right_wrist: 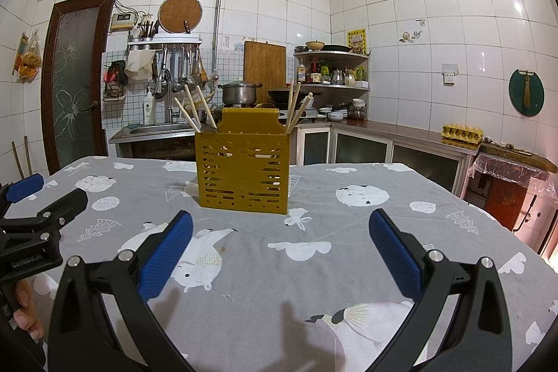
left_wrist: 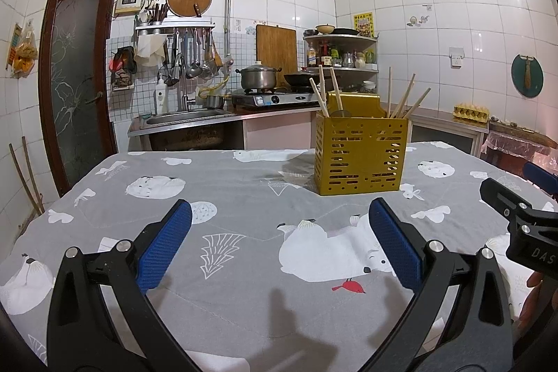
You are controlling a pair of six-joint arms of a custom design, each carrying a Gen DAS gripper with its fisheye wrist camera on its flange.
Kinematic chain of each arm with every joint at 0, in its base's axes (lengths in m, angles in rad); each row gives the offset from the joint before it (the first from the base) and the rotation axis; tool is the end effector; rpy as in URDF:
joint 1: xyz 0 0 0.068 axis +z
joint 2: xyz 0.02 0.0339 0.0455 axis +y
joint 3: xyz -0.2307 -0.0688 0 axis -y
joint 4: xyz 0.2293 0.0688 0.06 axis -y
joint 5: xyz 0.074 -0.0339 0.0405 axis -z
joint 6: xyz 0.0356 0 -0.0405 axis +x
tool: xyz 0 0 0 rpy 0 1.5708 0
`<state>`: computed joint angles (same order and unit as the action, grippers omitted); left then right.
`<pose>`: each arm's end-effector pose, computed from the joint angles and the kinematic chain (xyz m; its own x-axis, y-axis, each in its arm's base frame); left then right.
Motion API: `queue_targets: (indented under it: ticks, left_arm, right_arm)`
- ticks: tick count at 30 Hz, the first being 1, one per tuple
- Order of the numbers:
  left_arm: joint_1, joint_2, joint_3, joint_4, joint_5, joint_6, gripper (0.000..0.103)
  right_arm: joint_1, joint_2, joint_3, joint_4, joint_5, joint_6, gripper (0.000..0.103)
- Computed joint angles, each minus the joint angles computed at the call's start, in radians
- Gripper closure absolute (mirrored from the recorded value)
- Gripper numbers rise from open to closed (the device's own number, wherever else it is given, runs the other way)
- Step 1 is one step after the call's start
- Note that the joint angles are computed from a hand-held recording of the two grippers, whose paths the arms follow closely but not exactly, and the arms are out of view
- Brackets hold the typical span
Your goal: Organize utensils
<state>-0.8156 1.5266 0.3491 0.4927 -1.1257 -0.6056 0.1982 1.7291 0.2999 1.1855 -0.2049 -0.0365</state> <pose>0.1758 -0.1398 0.0987 -0.2621 -0.0791 -0.9618 -0.3830 0.9233 0.0285 0.2474 0.0571 0.0965 -0.2223 -0.0811 -0.9716 -0.3948 0.9187 0.0136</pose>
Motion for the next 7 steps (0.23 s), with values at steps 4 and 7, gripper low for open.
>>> queue_targets:
  ticks: [4, 7]
  left_arm:
    - [0.0, -0.015, -0.004, -0.016, 0.003, -0.01, 0.005]
    - [0.001, -0.015, -0.003, -0.013, 0.004, -0.007, 0.005]
  right_arm:
    - [-0.002, 0.001, 0.0, 0.002, -0.001, 0.001, 0.004]
    - [-0.002, -0.003, 0.0, -0.003, -0.001, 0.001, 0.004]
